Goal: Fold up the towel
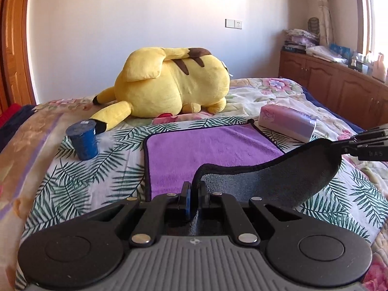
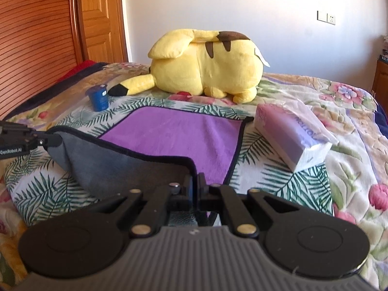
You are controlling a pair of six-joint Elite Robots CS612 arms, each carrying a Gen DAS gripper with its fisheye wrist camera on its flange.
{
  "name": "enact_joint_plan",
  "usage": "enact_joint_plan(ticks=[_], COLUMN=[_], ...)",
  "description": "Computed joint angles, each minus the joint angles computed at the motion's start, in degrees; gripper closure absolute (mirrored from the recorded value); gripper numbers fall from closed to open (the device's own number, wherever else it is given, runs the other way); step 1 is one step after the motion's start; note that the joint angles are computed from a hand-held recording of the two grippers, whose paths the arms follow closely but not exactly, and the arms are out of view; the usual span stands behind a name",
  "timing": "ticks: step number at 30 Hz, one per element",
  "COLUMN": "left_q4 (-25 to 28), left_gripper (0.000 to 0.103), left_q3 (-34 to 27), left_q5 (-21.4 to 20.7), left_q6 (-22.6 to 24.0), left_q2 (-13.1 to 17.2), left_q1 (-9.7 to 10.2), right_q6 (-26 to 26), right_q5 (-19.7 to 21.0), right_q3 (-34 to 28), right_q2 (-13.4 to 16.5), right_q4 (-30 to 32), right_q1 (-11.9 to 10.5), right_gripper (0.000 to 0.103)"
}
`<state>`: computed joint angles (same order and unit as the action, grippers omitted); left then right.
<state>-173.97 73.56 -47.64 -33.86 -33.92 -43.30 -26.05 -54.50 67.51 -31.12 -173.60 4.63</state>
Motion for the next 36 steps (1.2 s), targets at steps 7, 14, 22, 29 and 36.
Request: enact_joint_plan(ticks=[7,14,22,29,36], left_q4=[0.6,1.1,1.7,2.1,3.0], left_gripper=[0.103,0.103,0.103,0.103,0.103], left_q3=[-0.8,-1.9,-3.9,-6.5,-9.4], left_q5=[-0.2,-0.1,-2.4,-3.5,-3.9], left_q6=[2.4,4.1,4.5,6.2,9.2], left_q2=[0.0,-0.1,0.2,1.2,2.4], left_q1=[0.55,1.37,2.73,3.98,4.97], right_q6=[-0.7,-0.6,-0.5,-1.1,-1.2], right_q5=[0.8,0.8,0.4,-0.5,-1.6], right_q3=[-2.5,-4.5,-7.4,-10.2,-13.9], right_q2=[0.9,1.7,2.6,3.9,5.8], right_q4=[0.5,0.0,-0.2,0.3,0.9], right_q1=[0.3,0.7,1.1,1.5,1.9], right_gripper=[0.099,0.099,0.099,0.099,0.099])
